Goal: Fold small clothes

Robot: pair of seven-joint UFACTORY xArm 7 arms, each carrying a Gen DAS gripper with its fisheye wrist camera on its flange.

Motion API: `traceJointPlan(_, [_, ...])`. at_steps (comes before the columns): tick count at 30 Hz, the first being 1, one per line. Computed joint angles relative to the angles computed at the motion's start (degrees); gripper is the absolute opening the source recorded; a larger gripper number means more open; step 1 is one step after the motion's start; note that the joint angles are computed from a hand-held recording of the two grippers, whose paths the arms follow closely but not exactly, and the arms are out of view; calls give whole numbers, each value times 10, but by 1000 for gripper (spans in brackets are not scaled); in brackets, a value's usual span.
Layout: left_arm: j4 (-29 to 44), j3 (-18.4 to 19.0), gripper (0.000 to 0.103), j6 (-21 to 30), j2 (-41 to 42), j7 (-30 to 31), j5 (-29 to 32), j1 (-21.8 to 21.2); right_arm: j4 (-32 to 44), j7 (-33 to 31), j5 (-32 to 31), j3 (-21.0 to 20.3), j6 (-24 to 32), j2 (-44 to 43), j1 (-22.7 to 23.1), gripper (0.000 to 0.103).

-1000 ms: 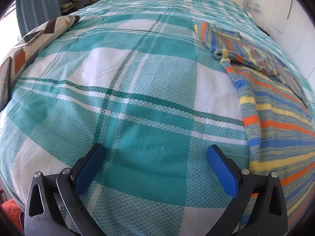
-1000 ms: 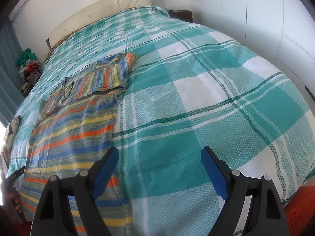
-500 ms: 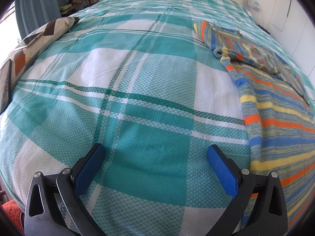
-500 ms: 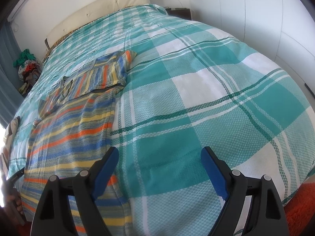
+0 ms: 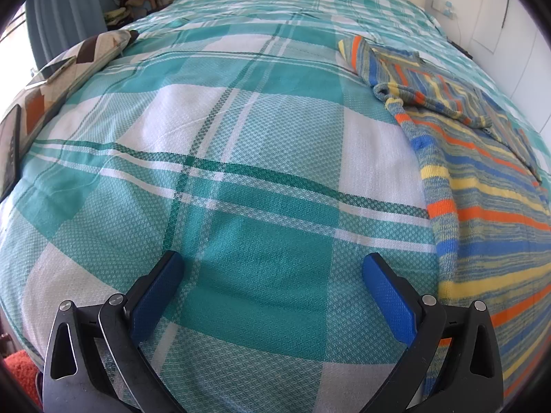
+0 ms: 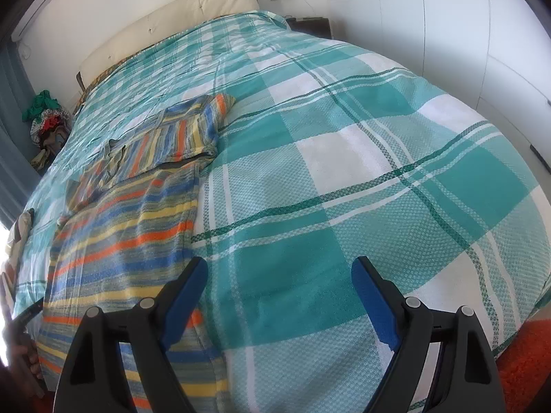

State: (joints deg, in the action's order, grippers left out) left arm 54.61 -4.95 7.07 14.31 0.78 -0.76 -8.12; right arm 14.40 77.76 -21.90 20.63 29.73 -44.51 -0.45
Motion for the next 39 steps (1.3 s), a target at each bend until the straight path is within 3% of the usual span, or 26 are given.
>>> traceJointPlan(36, [1, 3, 103, 1, 0, -4, 4, -3, 7, 5, -13, 6, 9, 1, 2, 85])
traceJointPlan(39, [9, -14, 102, 25, -2, 17, -14, 13, 10, 1, -15, 2, 12, -1, 1, 85])
